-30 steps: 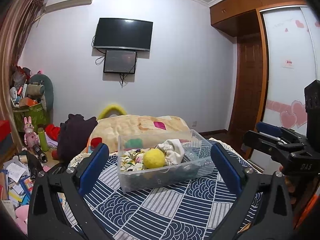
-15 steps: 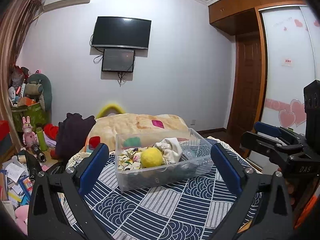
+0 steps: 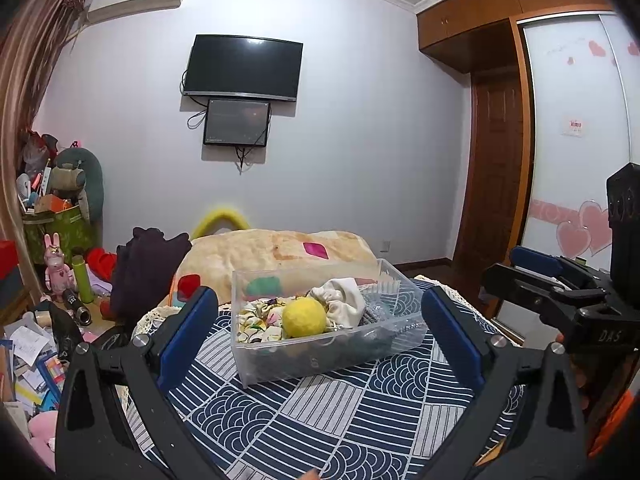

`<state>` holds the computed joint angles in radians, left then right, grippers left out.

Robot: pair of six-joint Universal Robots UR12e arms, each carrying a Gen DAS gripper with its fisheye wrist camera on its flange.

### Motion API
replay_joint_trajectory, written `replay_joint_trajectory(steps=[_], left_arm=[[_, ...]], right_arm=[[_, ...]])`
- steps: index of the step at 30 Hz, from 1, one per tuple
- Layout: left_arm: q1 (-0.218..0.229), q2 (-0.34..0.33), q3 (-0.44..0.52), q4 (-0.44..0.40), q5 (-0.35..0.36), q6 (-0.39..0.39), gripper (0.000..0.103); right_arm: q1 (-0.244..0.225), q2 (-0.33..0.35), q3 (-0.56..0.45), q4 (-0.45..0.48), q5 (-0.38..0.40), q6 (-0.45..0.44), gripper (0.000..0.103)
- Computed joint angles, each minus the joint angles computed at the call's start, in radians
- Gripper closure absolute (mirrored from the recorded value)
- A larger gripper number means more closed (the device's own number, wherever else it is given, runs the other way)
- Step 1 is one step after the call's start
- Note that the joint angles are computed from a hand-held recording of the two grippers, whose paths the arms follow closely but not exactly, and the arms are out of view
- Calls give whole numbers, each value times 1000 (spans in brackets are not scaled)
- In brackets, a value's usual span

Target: Organize soft objects

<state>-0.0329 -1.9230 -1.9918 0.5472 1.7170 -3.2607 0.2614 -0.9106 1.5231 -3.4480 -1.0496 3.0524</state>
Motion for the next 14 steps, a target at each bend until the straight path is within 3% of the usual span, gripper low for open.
replay_joint_trajectory(steps=[14], left_arm=[[-1,5,-6,-1,-27,12,0]], right_arm=[[1,-2,2,2,-7,-1,1]])
